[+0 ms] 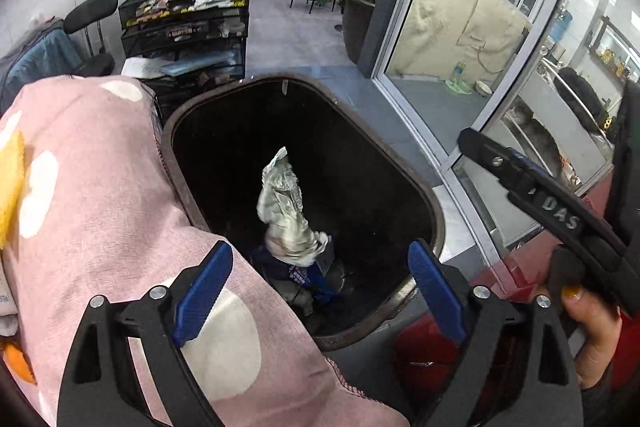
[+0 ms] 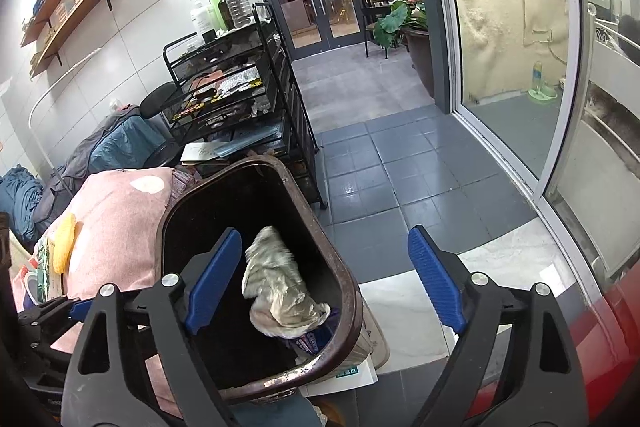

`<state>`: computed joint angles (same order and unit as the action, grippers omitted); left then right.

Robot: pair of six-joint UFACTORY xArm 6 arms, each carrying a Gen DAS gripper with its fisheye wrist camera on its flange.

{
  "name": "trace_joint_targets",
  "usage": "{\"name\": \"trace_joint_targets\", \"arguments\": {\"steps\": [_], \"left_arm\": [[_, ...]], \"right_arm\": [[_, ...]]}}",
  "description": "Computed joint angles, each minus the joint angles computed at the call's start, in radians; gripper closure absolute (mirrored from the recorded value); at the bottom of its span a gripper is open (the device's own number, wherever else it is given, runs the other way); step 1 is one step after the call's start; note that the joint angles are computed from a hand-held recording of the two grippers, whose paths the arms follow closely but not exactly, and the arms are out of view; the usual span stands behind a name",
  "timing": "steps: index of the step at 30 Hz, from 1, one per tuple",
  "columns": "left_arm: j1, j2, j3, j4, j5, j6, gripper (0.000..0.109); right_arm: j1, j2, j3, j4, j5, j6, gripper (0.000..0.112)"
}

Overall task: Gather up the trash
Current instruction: 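Carry wrapper and tissue to the bin and release both, then move both tools back over the bed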

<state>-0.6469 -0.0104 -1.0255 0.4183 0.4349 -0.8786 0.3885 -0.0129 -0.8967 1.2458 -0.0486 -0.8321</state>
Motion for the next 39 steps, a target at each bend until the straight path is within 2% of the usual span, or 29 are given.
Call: {"name": "trace_joint_targets", "arguments": {"steps": [7,16,22,24,28,33,36,39], "left_arm": [[-0.016,-0.108,0.065,0.183,0.012,-0.161,0.014],[-0.008,-0.350,0.248,0.411,0.032,-0.454,0.011],[-0.040,-0.530,0.369,0.553,0.162,-0.661,0.011],[-0.059,-0.592,0.409,0.566,0.225,-0.693,0.011],[-0.132,-0.708,0.472,0.576,0.426,-0.745,0.011],[-0.210,-0.940,0.600,0.534,0.638,-0.804,0.011],[-0.314,-1.093,0.666,0.524,0.809,-0.908,0.011],[-0.499,-1.225,0.712,0.527,1.038,-1.073,0.011]], "right_arm": [[0.024,-0.029,-0.019,0.181,0.015,-0.202,0.025],[0.088,-0.060,-0.027,0.249,0.029,-0.313,0.022],[0.148,-0.082,-0.024,0.253,0.068,-0.352,0.022],[0.172,-0.085,-0.027,0.251,0.084,-0.371,0.022],[0.237,-0.088,-0.032,0.228,0.110,-0.396,0.022],[0.319,-0.078,-0.046,0.159,0.147,-0.369,0.022],[0.370,-0.069,-0.055,0.130,0.147,-0.364,0.022],[0.412,-0.060,-0.062,0.088,0.149,-0.339,0.022]]}}
